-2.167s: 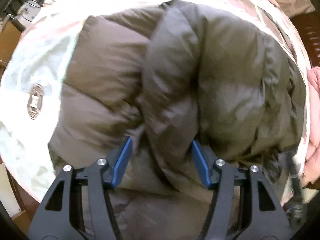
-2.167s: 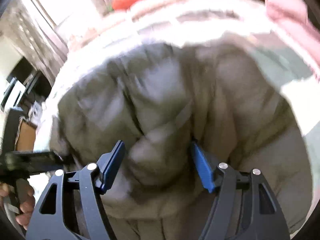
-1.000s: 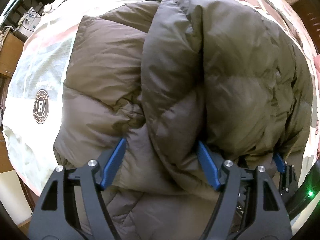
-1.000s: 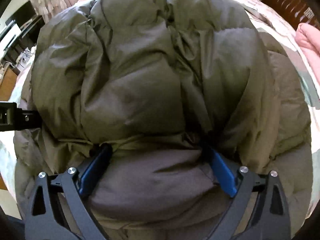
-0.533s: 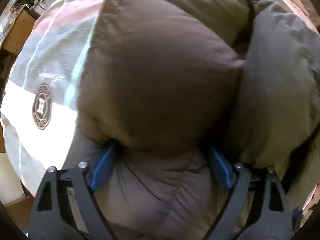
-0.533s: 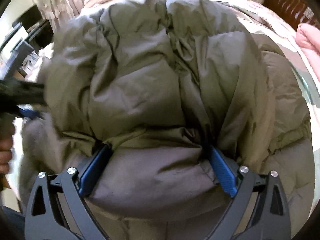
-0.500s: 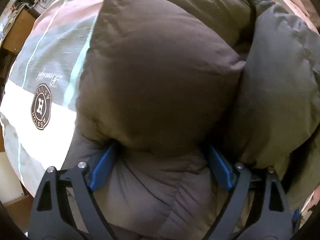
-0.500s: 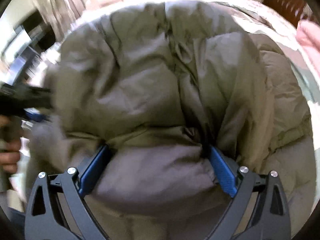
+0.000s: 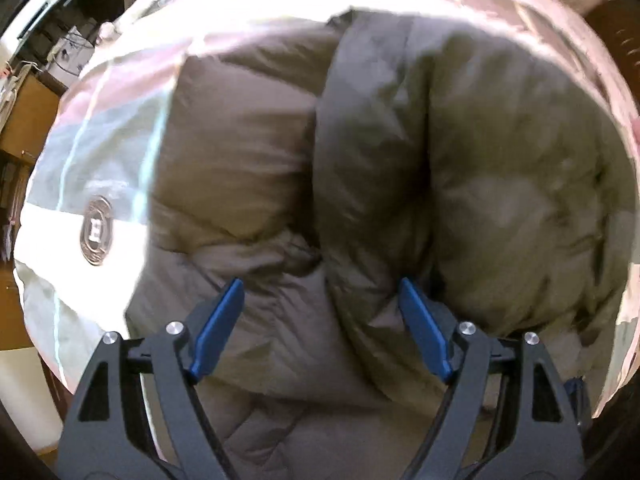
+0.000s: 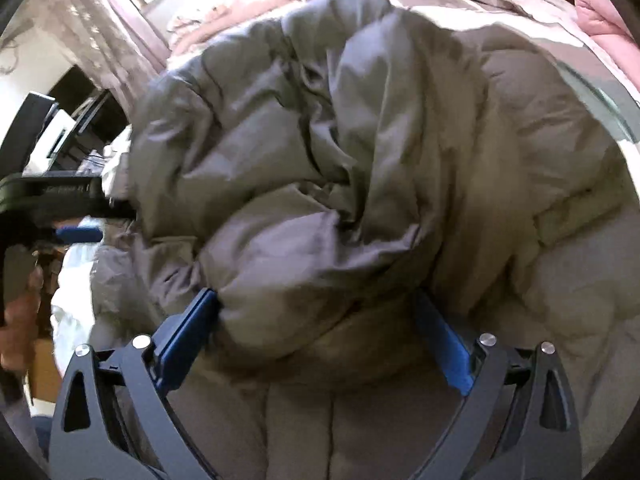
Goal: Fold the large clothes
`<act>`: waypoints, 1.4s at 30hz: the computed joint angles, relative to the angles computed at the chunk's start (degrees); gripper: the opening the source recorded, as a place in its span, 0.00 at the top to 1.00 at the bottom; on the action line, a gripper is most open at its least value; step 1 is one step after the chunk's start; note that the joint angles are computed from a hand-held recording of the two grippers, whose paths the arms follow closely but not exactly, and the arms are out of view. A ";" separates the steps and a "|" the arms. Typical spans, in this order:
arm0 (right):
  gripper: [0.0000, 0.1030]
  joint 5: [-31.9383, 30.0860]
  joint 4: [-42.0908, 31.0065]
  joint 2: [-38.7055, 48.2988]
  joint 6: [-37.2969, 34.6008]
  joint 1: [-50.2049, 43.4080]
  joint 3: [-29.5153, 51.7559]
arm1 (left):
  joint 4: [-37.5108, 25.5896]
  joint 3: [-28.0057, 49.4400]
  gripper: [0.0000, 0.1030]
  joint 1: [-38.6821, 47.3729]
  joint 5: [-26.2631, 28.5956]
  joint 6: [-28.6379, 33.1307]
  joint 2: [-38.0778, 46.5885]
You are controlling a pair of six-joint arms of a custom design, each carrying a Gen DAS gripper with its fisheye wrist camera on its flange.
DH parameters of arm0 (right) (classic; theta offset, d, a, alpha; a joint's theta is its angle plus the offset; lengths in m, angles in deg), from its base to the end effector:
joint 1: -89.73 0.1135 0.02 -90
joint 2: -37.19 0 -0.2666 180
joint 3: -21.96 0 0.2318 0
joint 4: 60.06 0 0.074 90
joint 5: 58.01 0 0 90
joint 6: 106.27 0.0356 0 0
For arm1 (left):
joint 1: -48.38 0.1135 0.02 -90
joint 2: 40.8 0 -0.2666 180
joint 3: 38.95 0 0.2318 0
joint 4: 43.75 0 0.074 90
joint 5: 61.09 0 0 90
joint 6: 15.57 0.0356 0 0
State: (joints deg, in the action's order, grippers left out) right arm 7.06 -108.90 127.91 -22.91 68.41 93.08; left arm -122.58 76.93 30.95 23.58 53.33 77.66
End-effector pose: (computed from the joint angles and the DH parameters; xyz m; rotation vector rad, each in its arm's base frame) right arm 0.2670 -0.0881 0.2035 0.2272 2.6337 0.4450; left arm 0.3778 -0.1152 0.2292 -0.1054 2.9671 0.0569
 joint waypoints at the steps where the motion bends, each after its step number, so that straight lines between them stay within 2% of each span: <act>1: 0.01 1.12 1.07 1.43 1.12 1.06 0.69 | 0.12 -0.62 0.16 0.10 -0.16 -0.34 0.14; 2: 0.01 2.15 1.88 2.86 2.21 2.16 1.53 | 0.12 0.04 0.12 0.40 -0.19 -0.59 1.40; 4: 0.01 3.80 2.81 6.44 3.23 3.88 4.34 | 0.06 1.39 0.10 1.39 1.00 -0.84 3.37; 6: 0.01 5.05 2.60 7.90 2.53 4.80 5.93 | -0.06 1.69 0.10 2.57 3.21 -2.00 3.79; 8: 0.01 4.85 0.67 8.22 1.67 4.71 7.31 | 0.60 -0.07 0.16 3.41 4.19 -1.54 2.18; 13: 0.01 -1.29 -4.24 -2.70 -4.85 -2.27 2.99 | 0.86 -1.07 0.17 1.74 3.47 -0.54 -2.64; 16: 0.01 -2.21 -10.13 -8.91 -10.68 -10.22 1.78 | 2.07 -2.54 0.14 3.10 5.88 -0.09 -5.13; 19: 0.01 -2.44 -19.20 -8.92 -19.05 -22.37 4.23 | 2.27 -9.38 0.09 6.69 10.89 2.23 -9.85; 21: 0.01 -1.16 -21.85 -9.23 -26.24 -31.64 4.08 | 1.17 -13.31 0.07 7.18 12.86 3.51 -13.65; 23: 0.01 -1.27 -21.72 -6.86 -33.55 -42.12 4.26 | 3.51 -22.51 0.04 10.03 10.00 6.24 -19.05; 24: 0.01 -1.13 -21.73 -5.29 -34.65 -44.42 4.94 | 3.96 -26.70 0.04 11.19 7.88 6.34 -21.63; 26: 0.01 -0.39 -21.49 -0.92 -35.32 -49.02 6.59 | 4.43 -35.35 0.04 16.13 6.94 5.86 -26.25; 30: 0.01 1.01 -25.13 6.03 -34.17 -50.28 10.79 | 3.02 -47.57 0.04 29.33 15.72 6.83 -28.81; 32: 0.01 1.83 -24.55 8.46 -33.15 -50.42 10.94 | 2.56 -49.92 0.04 30.74 18.02 8.09 -28.46; 36: 0.01 1.27 -25.48 11.29 -31.31 -51.67 11.14 | 2.56 -51.52 0.05 27.14 18.87 8.54 -29.94; 38: 0.01 0.78 -26.84 13.87 -30.07 -52.15 11.68 | 3.69 -53.33 0.35 24.35 19.90 6.76 -31.84; 39: 0.02 0.50 -27.04 14.21 -29.72 -52.12 11.51 | 4.15 -53.69 0.43 23.70 20.47 6.17 -32.32; 40: 0.09 -0.54 -27.69 14.13 -30.41 -52.29 11.19 | 4.33 -53.82 0.61 23.44 21.29 5.76 -32.76; 41: 0.44 -1.68 -29.27 14.07 -32.46 -52.36 11.43 | 4.39 -53.87 0.80 24.42 23.90 6.01 -33.65; 42: 0.70 -2.68 -31.80 14.45 -34.06 -52.53 12.44 | 3.99 -53.72 0.85 25.17 25.81 6.35 -34.58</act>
